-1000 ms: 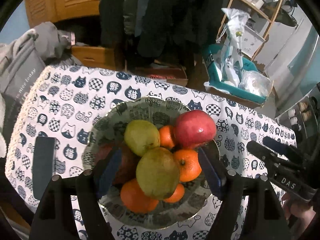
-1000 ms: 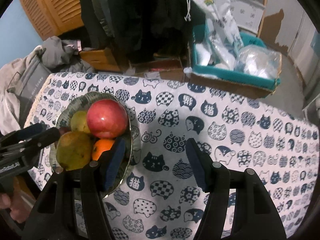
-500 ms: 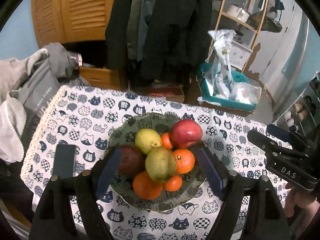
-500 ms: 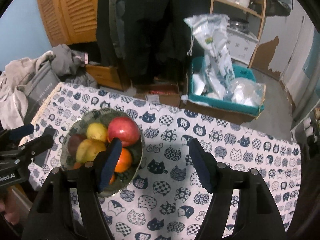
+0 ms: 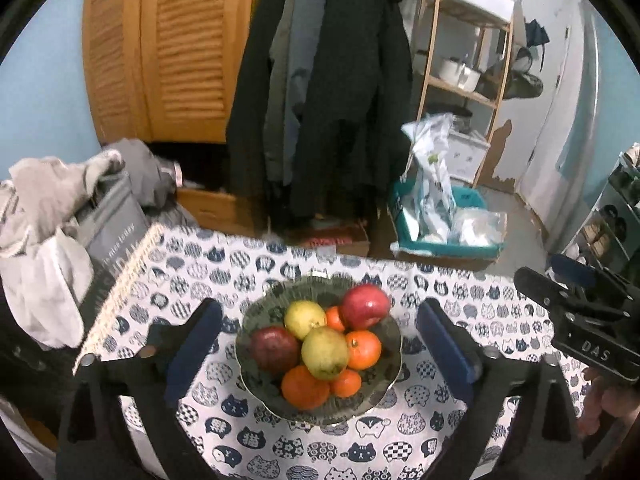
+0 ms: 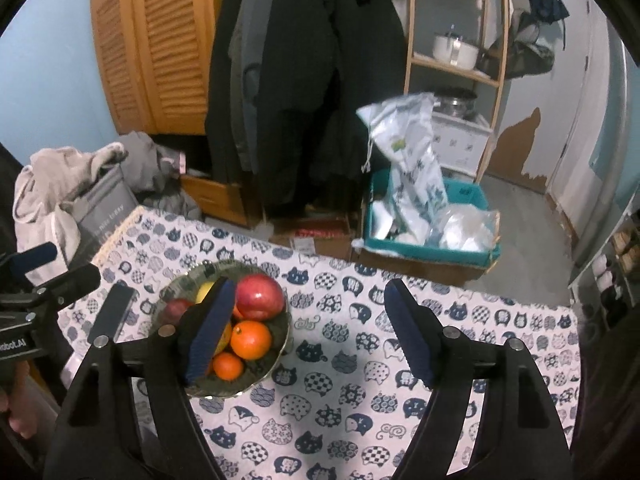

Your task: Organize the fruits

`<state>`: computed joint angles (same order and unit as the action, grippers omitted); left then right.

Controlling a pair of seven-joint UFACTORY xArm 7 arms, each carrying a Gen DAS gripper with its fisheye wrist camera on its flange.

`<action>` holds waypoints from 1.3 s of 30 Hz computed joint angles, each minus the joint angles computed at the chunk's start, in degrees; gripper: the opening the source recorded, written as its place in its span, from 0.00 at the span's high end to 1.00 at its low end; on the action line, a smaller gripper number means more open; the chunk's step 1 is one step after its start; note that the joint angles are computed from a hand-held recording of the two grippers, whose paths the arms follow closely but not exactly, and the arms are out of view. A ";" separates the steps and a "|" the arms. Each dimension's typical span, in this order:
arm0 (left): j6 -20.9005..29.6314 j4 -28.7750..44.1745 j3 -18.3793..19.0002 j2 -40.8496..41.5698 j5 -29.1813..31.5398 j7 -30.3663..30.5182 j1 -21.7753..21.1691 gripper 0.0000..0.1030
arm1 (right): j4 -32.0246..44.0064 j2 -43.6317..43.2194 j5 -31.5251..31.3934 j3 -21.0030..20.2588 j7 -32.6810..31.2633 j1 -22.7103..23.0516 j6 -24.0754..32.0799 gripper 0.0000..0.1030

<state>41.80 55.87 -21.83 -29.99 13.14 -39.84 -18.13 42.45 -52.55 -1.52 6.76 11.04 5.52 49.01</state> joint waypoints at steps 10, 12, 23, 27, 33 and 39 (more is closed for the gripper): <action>1.52 2.93 -3.12 -3.11 3.61 -2.35 2.26 0.01 | 1.12 -5.99 -0.66 -1.86 -1.26 -1.50 2.65 0.24; 2.02 3.43 -4.09 -3.41 4.68 -2.80 2.99 0.01 | 1.18 -7.17 -1.03 -1.94 -2.21 -1.70 3.28 0.24; 3.89 4.47 -6.86 -6.12 7.73 -4.72 5.00 0.01 | 0.86 -11.59 -0.42 -2.53 -4.35 -2.68 1.82 0.24; 3.16 4.17 -7.32 -7.17 7.91 -5.63 5.84 0.01 | 0.47 -12.12 -0.63 -2.18 -4.65 -3.14 1.06 0.23; 2.34 4.10 -7.49 -7.31 7.43 -5.93 6.52 0.01 | 0.52 -12.25 -0.28 -2.28 -4.89 -3.21 1.30 0.23; 2.09 4.14 -7.62 -7.52 7.16 -5.85 6.67 0.01 | 0.44 -12.28 -0.14 -2.42 -5.16 -3.24 1.20 0.23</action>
